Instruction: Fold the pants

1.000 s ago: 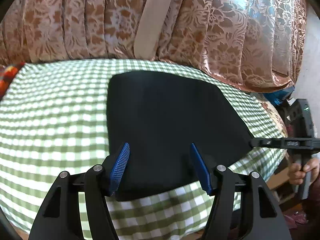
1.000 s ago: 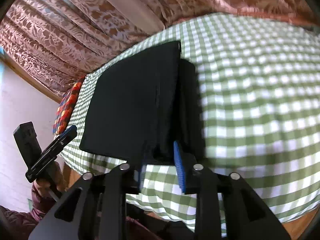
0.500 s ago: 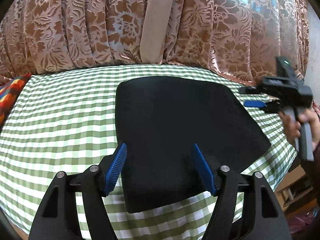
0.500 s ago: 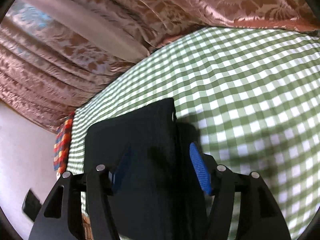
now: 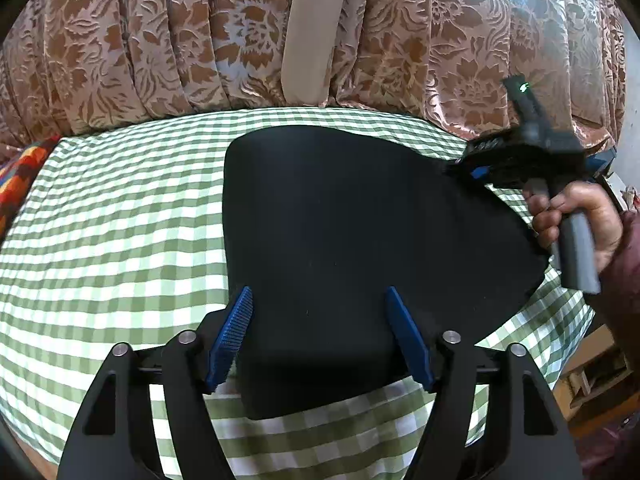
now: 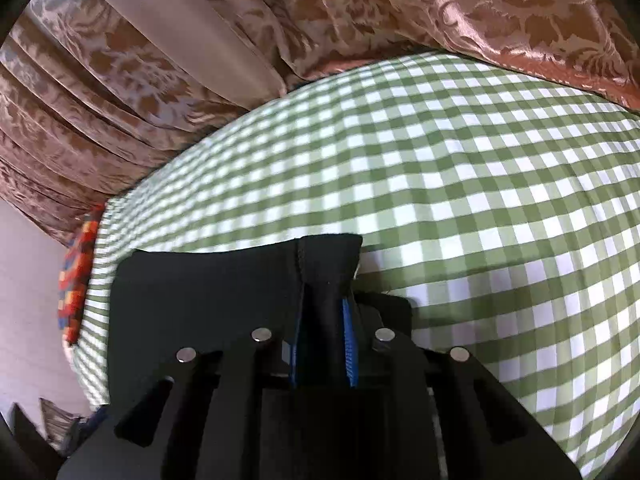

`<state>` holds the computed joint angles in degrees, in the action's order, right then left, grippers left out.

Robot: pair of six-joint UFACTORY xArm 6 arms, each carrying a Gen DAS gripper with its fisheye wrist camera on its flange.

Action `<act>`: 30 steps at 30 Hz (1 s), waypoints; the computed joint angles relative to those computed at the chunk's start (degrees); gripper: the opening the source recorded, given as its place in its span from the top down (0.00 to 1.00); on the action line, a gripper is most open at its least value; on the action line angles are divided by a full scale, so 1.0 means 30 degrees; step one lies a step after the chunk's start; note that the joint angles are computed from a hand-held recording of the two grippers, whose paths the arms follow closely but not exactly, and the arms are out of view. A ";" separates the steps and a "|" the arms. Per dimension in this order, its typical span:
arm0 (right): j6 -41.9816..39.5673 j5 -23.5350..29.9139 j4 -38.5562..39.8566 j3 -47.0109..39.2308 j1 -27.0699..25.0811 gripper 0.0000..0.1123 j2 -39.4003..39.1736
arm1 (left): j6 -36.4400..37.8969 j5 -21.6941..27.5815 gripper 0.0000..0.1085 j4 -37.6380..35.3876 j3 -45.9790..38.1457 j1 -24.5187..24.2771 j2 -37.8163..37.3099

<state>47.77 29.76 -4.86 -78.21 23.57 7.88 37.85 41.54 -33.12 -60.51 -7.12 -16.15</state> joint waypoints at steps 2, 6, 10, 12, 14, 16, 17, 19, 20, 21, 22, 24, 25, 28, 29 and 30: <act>0.0439 -0.0540 -0.0646 0.0406 0.0016 0.85 -0.0198 | -0.0118 -0.0201 0.35 0.0079 0.0281 -0.0135 -0.0132; -0.0023 -0.0404 -0.0351 0.0447 0.0045 0.82 -0.0528 | -0.0217 -0.0390 0.35 0.0003 0.0755 -0.0203 -0.0369; -0.0188 -0.0397 -0.0029 0.0618 0.0082 0.78 -0.0908 | 0.0245 0.0258 0.33 -0.1364 0.0617 0.0395 -0.0412; -0.0388 -0.0620 0.0450 0.0949 0.0090 0.69 -0.1231 | 0.0477 0.0710 0.33 -0.2119 0.0365 0.0817 -0.0377; -0.0459 -0.1061 0.0727 0.1625 0.0157 0.56 -0.1877 | 0.0824 0.1212 0.33 -0.3036 -0.0234 0.1431 -0.0077; -0.0297 -0.1185 0.0464 0.2170 0.0267 0.56 -0.2454 | 0.0732 0.1443 0.31 -0.3415 -0.1086 0.1958 0.0562; -0.0387 -0.1356 0.0633 0.2495 0.0333 0.56 -0.2747 | 0.0666 0.1581 0.31 -0.3590 -0.1566 0.2210 0.0966; -0.0358 -0.1584 0.0588 0.3235 0.0538 0.56 -0.3464 | 0.0549 0.2025 0.31 -0.4044 -0.2865 0.2755 0.2191; -0.0406 -0.1561 0.0556 0.3482 0.0681 0.56 -0.3767 | 0.0225 0.2253 0.31 -0.4003 -0.3526 0.2941 0.2822; -0.0457 -0.1487 0.0418 0.3742 0.0872 0.56 -0.4117 | -0.0212 0.2957 0.31 -0.4077 -0.4652 0.3254 0.3857; -0.0251 -0.1394 -0.0016 0.3968 0.1064 0.56 -0.4437 | -0.0393 0.3767 0.31 -0.4384 -0.5561 0.3542 0.4679; 0.0510 -0.1069 -0.1332 0.4362 0.1519 0.58 -0.5048 | -0.1370 0.4996 0.31 -0.4801 -0.7559 0.3986 0.6487; 0.0784 -0.0804 -0.1941 0.4434 0.1722 0.59 -0.5230 | -0.1636 0.5588 0.31 -0.5051 -0.8374 0.4148 0.7224; 0.1321 0.0288 -0.3645 0.4312 0.2446 0.64 -0.5407 | -0.2710 0.7260 0.31 -0.6186 -1.1240 0.4518 0.9799; 0.1413 0.0589 -0.3993 0.4271 0.2618 0.64 -0.5395 | -0.2853 0.7825 0.31 -0.6545 -1.1903 0.4589 1.0402; 0.1774 0.1219 -0.4841 0.4070 0.2892 0.64 -0.5286 | -0.3392 0.8304 0.31 -0.6769 -1.2933 0.4587 1.1333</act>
